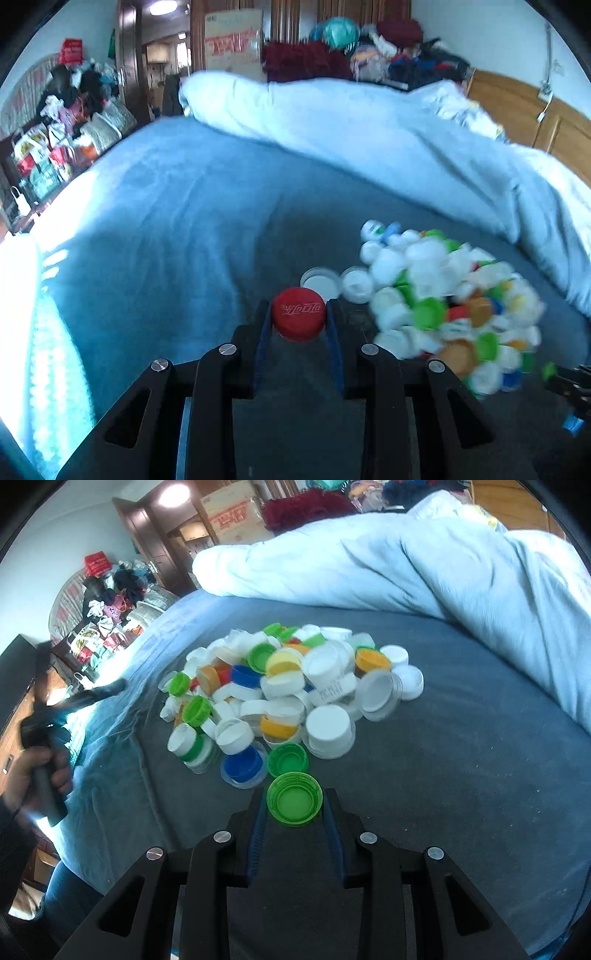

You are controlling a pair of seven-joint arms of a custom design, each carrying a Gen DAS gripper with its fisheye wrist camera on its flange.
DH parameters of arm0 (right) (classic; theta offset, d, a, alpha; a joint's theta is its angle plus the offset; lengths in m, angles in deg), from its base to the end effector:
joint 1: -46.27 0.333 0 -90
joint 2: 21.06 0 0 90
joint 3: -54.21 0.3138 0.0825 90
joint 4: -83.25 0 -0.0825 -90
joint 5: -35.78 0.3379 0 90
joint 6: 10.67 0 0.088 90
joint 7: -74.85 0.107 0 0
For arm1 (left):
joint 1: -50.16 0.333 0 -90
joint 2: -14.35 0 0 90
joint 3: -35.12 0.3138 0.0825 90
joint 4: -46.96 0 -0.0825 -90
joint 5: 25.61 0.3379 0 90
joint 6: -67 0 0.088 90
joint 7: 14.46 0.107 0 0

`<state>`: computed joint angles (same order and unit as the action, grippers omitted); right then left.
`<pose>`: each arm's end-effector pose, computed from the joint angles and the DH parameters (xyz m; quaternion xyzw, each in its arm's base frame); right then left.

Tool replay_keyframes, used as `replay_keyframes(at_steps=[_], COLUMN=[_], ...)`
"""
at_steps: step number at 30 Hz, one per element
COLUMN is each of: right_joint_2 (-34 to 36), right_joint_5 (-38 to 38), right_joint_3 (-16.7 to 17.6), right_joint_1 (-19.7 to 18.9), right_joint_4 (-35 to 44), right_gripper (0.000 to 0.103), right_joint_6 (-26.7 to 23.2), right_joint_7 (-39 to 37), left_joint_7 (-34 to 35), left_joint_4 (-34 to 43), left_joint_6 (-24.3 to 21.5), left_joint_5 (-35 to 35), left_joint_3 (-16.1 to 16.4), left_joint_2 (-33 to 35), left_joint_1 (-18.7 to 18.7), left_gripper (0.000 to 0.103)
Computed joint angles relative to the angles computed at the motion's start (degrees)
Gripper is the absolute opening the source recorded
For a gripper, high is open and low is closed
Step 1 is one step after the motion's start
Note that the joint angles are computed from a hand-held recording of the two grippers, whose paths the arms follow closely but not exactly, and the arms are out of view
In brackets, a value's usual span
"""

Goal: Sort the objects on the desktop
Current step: 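Grasp a red cap with the left tool while the right tool grasps a green cap, then carry both caps over the blue basket and open both tools to release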

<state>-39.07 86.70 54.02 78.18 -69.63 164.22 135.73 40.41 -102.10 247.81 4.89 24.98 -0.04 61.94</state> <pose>0.3679 0.1560 0.4311 -0.7230 0.5903 -0.0810 0.3496 0.4316 -0.0361 0.4554 -0.6810 0.6202 -0.2699 0.2808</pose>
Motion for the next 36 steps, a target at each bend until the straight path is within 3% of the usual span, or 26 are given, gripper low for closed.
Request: replay_keyframes(at_steps=[2,5,10,19,29,36], right_joint_2=[-1.26,-3.69,-6.72,-6.53,-0.31,6.11], right_joint_5=[-3.32,-8.25,-15.57,-24.65,-30.37,-36.31], right_joint_3=[2.71,5.39,8.45,10.94,14.07,17.01], right_joint_1=[-2.24,-4.23,-6.54,-4.81,-1.11,0.43], right_joint_4=[-0.29,0.02,2.31,10.57,22.67,31.66], right_gripper=[0.033,0.033,0.033,0.033,0.033,0.033], right_joint_6=[0.28,0.43,-0.25,-2.13,-3.82,-5.93], right_joint_7=[3.12,8.19,15.63,23.67,27.86,29.68], left_joint_7=[1.25,2.27,2.62,3.54,3.85,5.12], left_joint_4=[-2.46,-4.31,-6.62,-10.03,-10.92,-11.54], left_joint_6=[-1.05,-4.15,-9.35,-15.29,-18.0,-20.44], left_joint_5=[-2.77,-4.75,-7.32,-7.91,-7.72,-7.5], left_joint_3=[3.1,3.79,4.81,6.12,7.73,10.66], left_joint_2=[-5.32,-11.79,-21.81,-35.24,-40.58,-41.79], left_joint_1=[-3.75,-5.07,-5.22,-1.74,3.56,6.45], left_gripper=[0.025,0.025,0.025,0.025,0.025,0.025])
